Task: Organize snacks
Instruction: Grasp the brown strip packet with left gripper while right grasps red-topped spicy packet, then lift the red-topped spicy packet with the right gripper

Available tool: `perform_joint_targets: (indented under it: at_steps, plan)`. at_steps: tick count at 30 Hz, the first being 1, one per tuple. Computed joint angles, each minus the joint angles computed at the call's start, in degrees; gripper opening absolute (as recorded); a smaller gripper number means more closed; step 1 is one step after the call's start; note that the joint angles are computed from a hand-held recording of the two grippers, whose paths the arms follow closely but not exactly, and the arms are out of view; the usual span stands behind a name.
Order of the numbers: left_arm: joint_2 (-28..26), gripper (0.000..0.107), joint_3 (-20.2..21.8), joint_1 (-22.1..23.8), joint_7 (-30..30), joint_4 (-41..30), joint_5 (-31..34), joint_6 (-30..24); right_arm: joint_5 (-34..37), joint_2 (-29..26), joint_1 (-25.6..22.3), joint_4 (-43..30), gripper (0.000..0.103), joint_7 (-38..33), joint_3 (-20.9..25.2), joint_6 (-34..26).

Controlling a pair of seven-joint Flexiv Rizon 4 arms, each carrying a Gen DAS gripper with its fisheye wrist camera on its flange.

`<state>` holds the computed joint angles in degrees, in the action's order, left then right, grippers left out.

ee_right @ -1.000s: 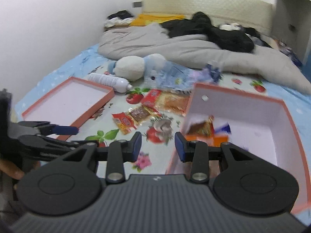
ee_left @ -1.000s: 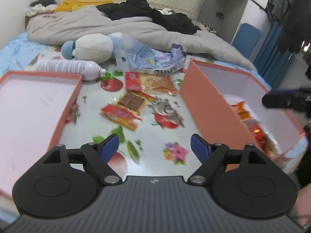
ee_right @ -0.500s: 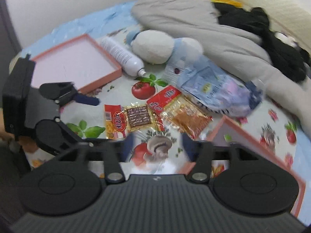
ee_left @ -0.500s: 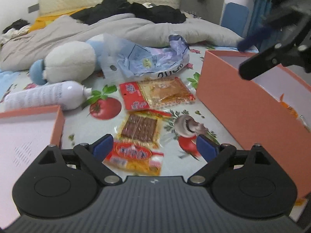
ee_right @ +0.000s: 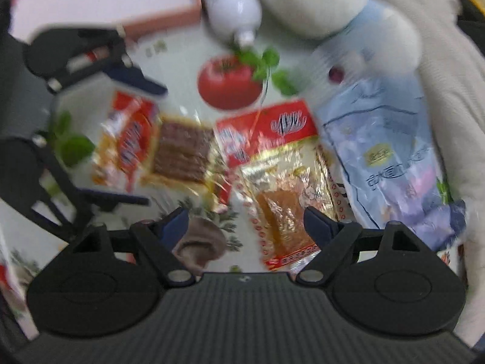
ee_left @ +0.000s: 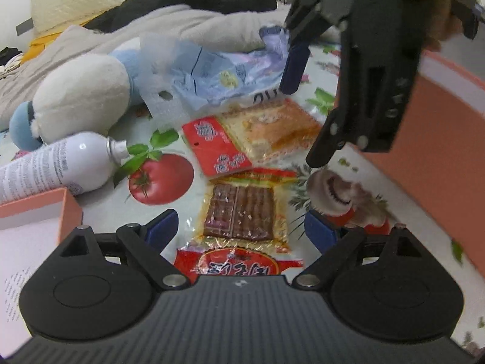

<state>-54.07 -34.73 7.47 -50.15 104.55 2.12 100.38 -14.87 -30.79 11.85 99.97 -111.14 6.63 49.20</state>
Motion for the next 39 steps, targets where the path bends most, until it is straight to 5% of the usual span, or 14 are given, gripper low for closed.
perform_joint_targets:
  at_steps: [8, 14, 17, 20, 27, 39]
  plan:
    - [-2.9, 0.091, -1.3, 1.2, 0.2, -1.1, 0.8, 0.7, -2.4, -6.4, 0.3, -6.9, 0.084, -0.3, -1.8, -6.0]
    - [-3.1, 0.087, -1.9, 2.0, 0.6, -0.9, 1.4, 0.4, 4.6, -9.0, -2.6, -13.8, 0.085, -1.9, 0.2, -13.9]
    - [-2.9, 0.085, -2.0, 2.1, 0.7, -0.8, 1.1, 0.0, 4.9, -8.8, -2.0, -13.8, 0.081, -1.2, -0.1, -14.6]
    - [-2.6, 0.078, -2.3, 2.5, 0.8, -0.2, 1.1, 0.0, 5.3, -8.3, -1.5, -13.7, 0.066, -1.7, 0.5, -15.2]
    - [-1.2, 0.069, -2.2, 3.2, -3.7, 3.0, 1.1, 2.8, 4.0, -3.4, 0.9, -4.9, 0.034, 3.4, 0.2, -7.2]
    - [4.9, 0.052, -2.7, 7.4, -13.9, 11.7, 2.7, 4.3, 5.9, 7.2, 1.4, 11.2, 0.023, 15.4, 1.7, 9.1]
